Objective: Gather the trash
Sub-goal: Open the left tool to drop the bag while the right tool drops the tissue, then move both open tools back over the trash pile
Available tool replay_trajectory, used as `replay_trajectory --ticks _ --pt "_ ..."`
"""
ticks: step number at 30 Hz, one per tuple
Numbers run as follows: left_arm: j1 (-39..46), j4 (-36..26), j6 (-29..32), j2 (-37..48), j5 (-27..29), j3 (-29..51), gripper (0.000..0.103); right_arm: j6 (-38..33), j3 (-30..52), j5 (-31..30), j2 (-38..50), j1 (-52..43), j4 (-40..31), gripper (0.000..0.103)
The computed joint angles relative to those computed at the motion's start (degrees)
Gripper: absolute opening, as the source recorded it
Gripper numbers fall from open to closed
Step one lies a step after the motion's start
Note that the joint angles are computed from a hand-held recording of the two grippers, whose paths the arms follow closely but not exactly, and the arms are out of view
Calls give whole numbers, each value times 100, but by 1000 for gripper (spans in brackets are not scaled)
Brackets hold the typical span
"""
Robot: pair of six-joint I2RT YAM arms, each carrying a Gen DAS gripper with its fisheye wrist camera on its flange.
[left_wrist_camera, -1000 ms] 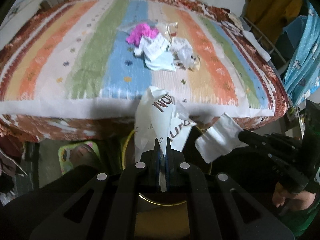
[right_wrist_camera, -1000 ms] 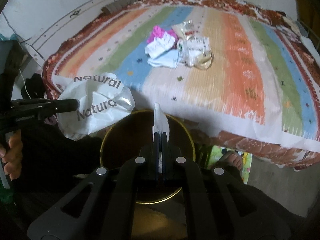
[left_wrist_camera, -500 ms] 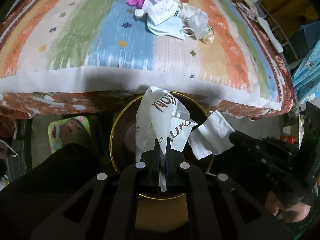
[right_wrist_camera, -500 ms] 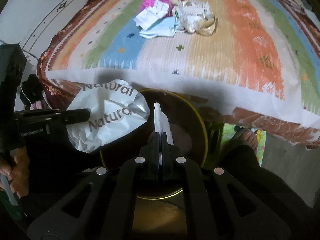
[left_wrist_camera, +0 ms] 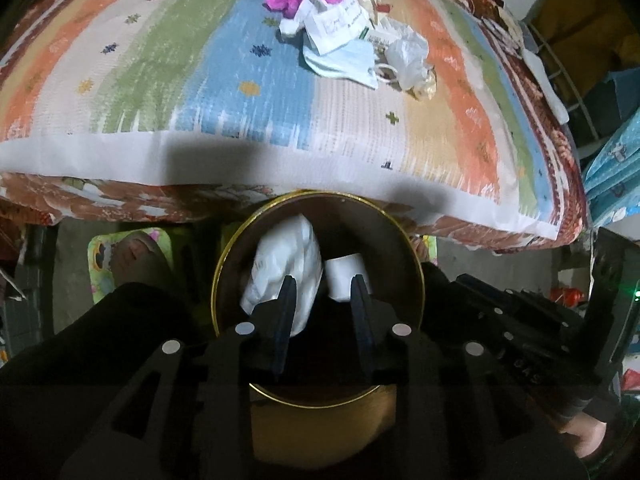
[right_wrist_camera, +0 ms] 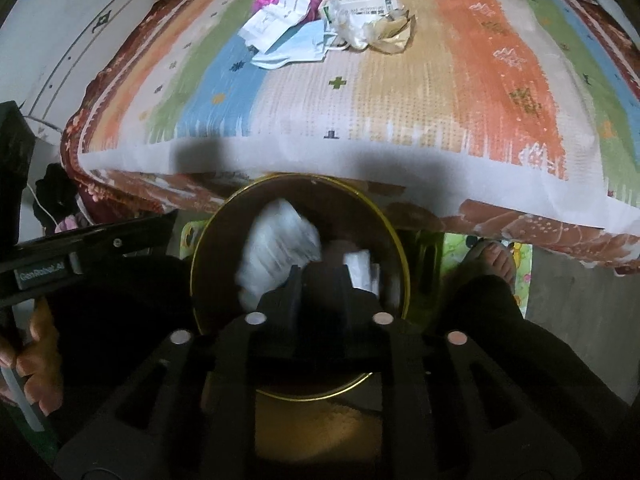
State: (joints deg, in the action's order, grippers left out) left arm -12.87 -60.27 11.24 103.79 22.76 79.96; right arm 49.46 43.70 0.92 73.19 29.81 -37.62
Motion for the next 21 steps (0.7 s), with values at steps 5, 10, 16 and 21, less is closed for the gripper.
replay_trajectory --ticks 5,10,16,21 --pt "47 113 -97 -137 58 12 33 -17 78 233 -85 55 -88 26" --pt "198 26 -203 -90 289 167 39 -174 221 482 -159 127 -208 33" --pt "201 244 -240 -214 162 262 57 -426 501 860 -200 157 -383 43" --pt "162 330 -111 -162 -96 609 66 -618 532 756 -449 -88 -286 55"
